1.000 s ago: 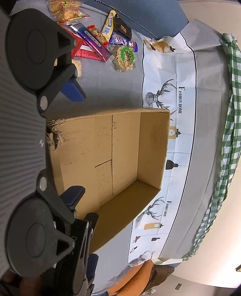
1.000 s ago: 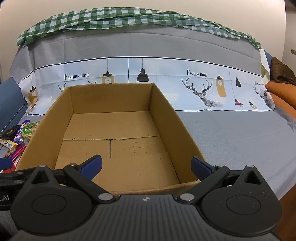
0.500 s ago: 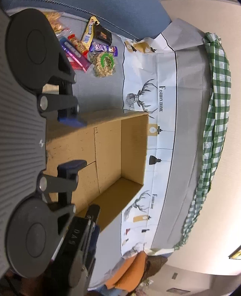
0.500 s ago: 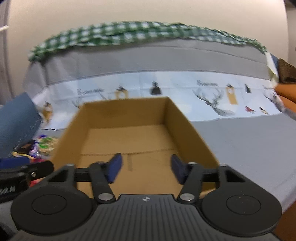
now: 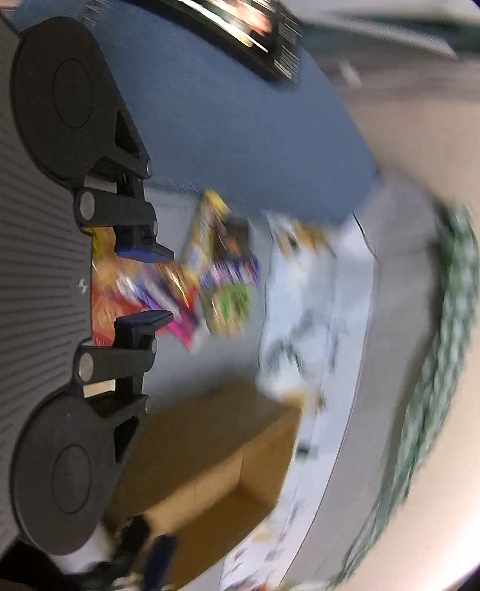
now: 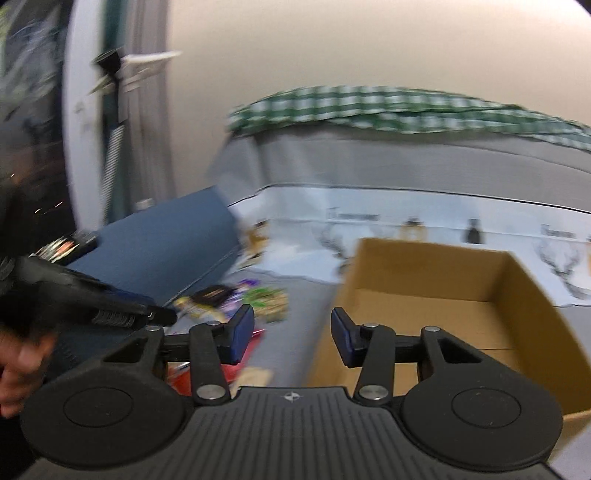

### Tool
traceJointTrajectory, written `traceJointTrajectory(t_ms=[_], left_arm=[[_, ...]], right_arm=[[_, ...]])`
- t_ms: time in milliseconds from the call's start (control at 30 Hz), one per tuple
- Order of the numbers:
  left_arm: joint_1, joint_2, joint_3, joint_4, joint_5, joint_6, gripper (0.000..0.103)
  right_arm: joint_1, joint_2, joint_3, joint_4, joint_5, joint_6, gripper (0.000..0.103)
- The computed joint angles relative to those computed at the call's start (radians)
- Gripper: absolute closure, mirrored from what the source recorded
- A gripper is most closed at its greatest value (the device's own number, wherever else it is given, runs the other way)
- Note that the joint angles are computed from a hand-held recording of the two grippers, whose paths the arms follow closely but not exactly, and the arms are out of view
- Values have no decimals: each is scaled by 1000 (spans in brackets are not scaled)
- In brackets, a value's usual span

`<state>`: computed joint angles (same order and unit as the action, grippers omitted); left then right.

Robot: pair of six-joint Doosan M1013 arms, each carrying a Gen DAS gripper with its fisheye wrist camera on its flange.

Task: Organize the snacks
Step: 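Move both open grippers down toward the snack pile beside the box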

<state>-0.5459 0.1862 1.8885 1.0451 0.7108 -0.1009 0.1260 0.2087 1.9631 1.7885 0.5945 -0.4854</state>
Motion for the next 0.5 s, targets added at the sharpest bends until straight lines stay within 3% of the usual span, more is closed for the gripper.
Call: traceJointTrajectory(t_ms=[133, 233, 267, 333, 400, 500], left_arm=[[39, 12, -9, -151, -41, 92, 68], [40, 49, -55, -242, 23, 235, 47], [40, 59, -67, -256, 42, 264, 36], [51, 72, -79, -294, 52, 325, 31], [62, 93, -101, -364, 72, 414, 27], [80, 129, -140, -463, 116, 533, 23]], right_arm=[[48, 23, -13, -129, -3, 77, 55], [85, 49, -28, -218, -56, 150, 54], [101, 59, -40, -278, -81, 201, 53], [120, 72, -47, -358, -112, 279, 45], [140, 89, -60, -430, -147, 353, 32], [154, 110, -79, -572, -171, 500, 28]])
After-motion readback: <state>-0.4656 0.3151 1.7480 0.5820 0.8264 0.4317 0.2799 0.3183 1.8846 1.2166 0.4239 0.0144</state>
